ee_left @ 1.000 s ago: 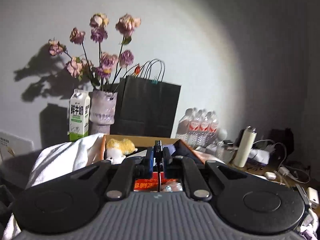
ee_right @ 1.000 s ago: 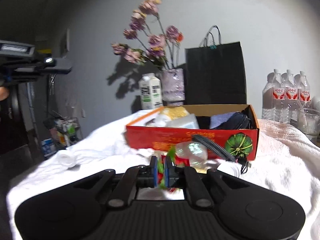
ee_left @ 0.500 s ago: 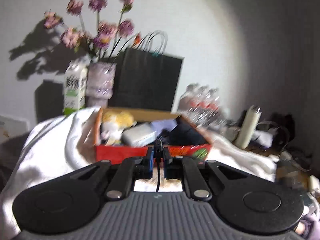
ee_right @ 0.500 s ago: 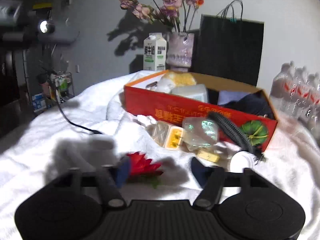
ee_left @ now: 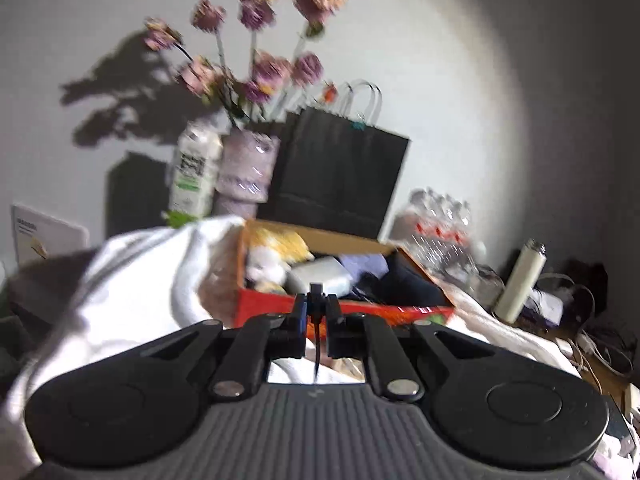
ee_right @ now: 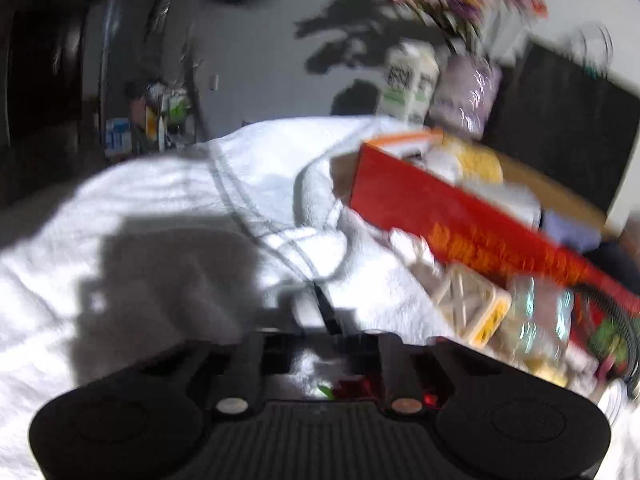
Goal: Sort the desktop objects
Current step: 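Carry the held items over the box and open both tools to release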
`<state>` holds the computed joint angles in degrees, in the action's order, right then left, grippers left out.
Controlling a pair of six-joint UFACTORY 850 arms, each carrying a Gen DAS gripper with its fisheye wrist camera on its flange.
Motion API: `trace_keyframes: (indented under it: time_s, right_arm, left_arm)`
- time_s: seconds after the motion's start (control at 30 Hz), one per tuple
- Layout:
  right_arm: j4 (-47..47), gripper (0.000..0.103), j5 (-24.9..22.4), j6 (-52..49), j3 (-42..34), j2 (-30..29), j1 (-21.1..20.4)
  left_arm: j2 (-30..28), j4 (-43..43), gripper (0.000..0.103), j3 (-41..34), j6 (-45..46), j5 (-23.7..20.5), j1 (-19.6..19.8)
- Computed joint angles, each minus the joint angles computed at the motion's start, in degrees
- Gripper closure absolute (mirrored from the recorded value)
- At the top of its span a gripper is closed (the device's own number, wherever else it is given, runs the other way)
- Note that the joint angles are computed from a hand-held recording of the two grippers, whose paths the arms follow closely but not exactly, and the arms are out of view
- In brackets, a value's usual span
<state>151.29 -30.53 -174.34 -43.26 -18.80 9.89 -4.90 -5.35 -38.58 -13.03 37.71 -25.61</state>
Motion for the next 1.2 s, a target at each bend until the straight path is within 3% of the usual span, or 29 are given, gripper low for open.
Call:
trace_keyframes:
  time_s: [0.07, 0.2, 0.27, 0.33, 0.4, 0.47, 0.6, 0.73, 0.87, 1.03, 1.2]
  right_arm:
    - [-1.17, 0.089, -2.27, 2.07, 1.20, 0.84, -1.08]
    - [-0.51, 0.090, -5.64, 1.23, 4.18, 3.85, -1.62]
    - [0.52, 0.095, -5.64, 1.57, 5.00, 5.05, -2.10]
    - [3.01, 0.095, -4.70, 3.17, 4.97, 5.43, -3.33]
    - [-2.43, 0.095, -8.67, 11.47, 6.84, 7.20, -6.39]
    - [-2.79, 0.095, -12.39, 12.07, 9.92, 10.87, -8.34]
    - [-4.62, 0.095, -17.17, 13.64, 14.04, 17.15, -12.56]
    - [-7.59, 0.095, -16.22, 14.64, 16.19, 22.05, -16.71]
    - [-10.50, 0.095, -14.88, 16.84, 13.96, 22.93, -20.13]
    - [-14.38, 0.095, -12.25, 21.88, 6.00, 19.55, -21.84]
    - [-19.17, 0.095, -4.59, 28.27, -7.36, 10.91, -19.68]
  left_arm:
    - [0.95, 2.46, 0.094, 0.83, -2.71, 0.53, 1.11]
    - [3.47, -1.96, 0.095, 1.98, -0.63, 0.56, 1.67]
    - [5.64, -8.37, 0.095, 3.86, 4.60, 4.78, 1.08]
    - [7.88, -7.78, 0.095, 5.16, 5.02, 6.39, 1.61]
    - [8.72, -2.39, 0.095, 5.48, 1.79, 6.40, 2.65]
    - [7.89, -3.62, 0.095, 4.47, 5.76, 5.08, 1.60]
    - [4.96, -0.18, 0.094, 1.19, 5.16, 0.74, 1.00]
    - [2.03, 0.77, 0.094, -4.16, 7.05, -4.70, 0.53]
    - [-1.62, 1.16, 0.095, -11.84, 9.27, -10.75, -0.03]
    - [-8.84, 2.37, 0.095, -26.15, 12.04, -22.12, -1.00]
    - [-18.07, -0.60, 0.095, -41.18, 15.90, -31.26, -2.28]
